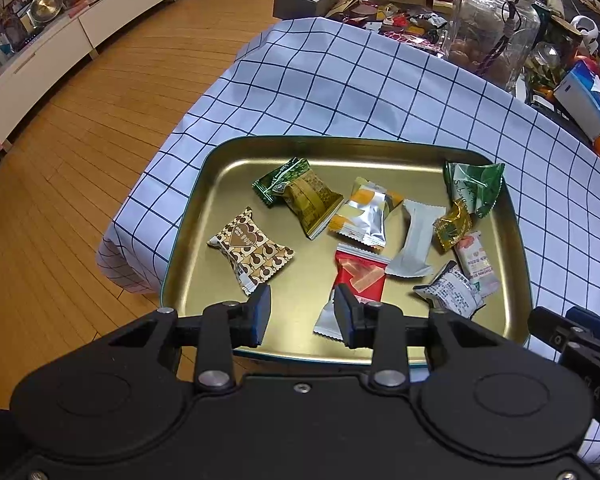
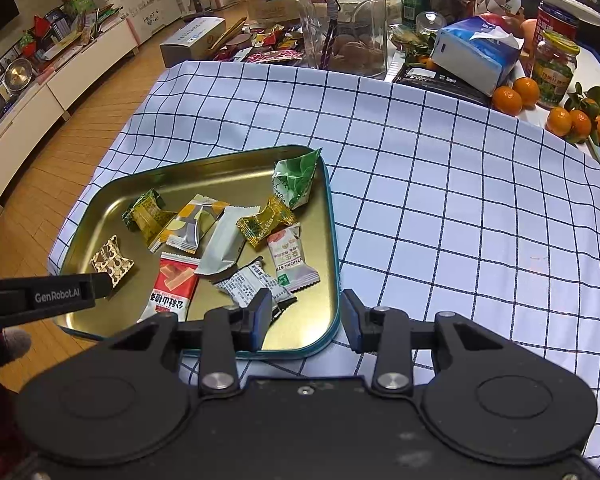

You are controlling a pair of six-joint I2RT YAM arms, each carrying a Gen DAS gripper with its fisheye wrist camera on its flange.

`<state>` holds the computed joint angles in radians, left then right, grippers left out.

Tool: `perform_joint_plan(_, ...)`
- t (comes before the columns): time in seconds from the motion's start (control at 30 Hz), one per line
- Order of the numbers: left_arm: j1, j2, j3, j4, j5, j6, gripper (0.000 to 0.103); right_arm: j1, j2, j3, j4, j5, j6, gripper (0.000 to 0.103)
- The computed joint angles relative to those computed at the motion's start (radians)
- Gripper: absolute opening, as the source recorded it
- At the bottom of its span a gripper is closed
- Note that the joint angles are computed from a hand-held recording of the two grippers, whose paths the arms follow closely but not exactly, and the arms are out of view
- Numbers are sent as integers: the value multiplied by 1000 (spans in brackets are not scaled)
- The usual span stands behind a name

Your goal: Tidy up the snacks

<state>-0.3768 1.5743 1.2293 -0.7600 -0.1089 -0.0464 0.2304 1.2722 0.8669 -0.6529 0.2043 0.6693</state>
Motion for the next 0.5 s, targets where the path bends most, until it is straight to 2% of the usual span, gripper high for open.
perform_joint_plan(0.5, 4, 5, -1, -2, 5, 5, 45, 2, 1, 0, 1, 0, 1, 40)
